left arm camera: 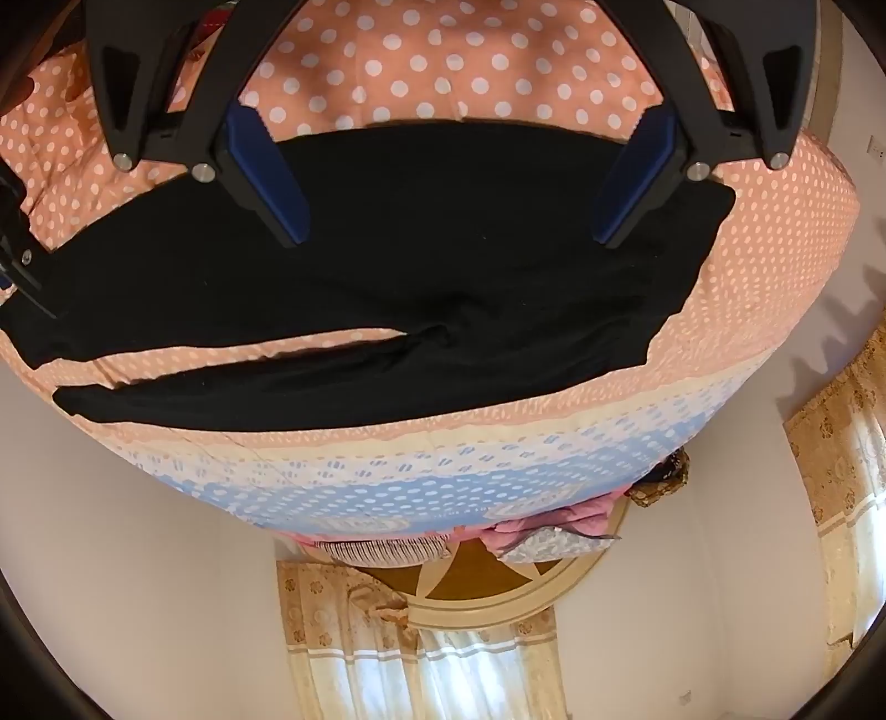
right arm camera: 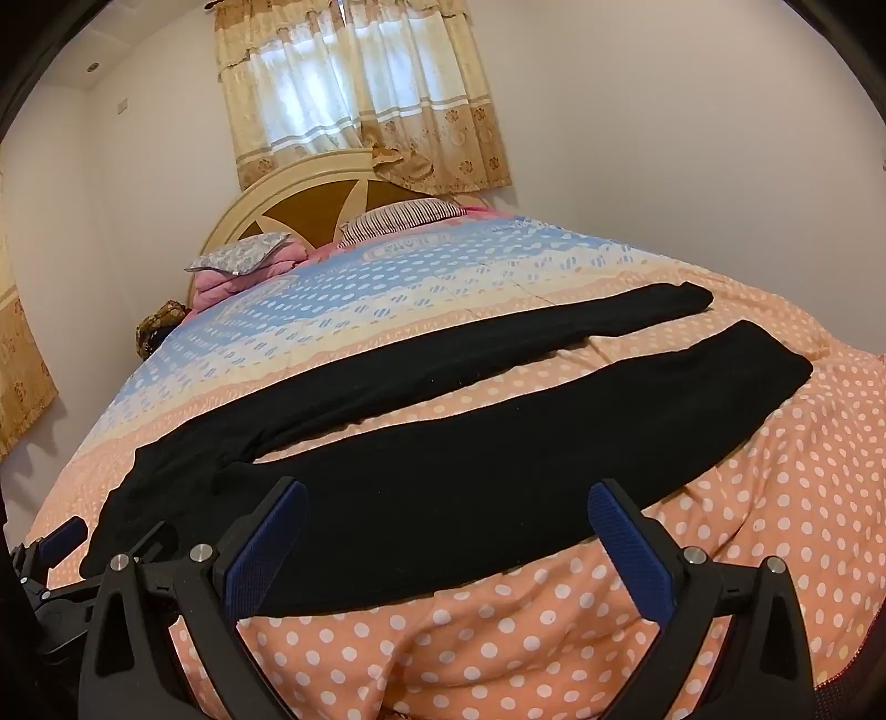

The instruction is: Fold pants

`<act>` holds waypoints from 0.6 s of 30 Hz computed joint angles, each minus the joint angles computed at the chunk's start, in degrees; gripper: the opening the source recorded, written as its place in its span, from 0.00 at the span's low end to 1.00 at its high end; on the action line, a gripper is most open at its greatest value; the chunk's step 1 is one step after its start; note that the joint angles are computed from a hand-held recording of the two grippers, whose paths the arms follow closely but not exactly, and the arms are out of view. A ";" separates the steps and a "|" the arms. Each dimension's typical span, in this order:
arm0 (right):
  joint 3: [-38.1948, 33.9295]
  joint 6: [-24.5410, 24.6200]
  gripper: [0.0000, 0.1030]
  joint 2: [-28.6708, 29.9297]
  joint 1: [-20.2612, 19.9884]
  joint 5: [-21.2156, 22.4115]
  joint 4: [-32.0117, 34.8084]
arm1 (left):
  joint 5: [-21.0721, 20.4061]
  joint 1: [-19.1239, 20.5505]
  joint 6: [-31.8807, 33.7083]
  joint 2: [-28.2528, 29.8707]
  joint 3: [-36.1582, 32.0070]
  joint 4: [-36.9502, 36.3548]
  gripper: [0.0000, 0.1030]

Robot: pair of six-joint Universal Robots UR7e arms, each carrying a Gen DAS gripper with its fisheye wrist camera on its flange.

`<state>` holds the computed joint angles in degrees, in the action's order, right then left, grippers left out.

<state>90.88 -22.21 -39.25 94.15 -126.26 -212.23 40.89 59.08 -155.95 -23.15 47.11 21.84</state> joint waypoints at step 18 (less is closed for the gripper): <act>0.35 0.34 0.99 -0.17 -0.32 0.33 0.27 | -0.16 -0.02 -0.92 0.39 -0.75 1.56 1.00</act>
<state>91.23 -21.87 -39.42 93.83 -125.92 -211.96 40.73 59.06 -156.86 -22.76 46.37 23.39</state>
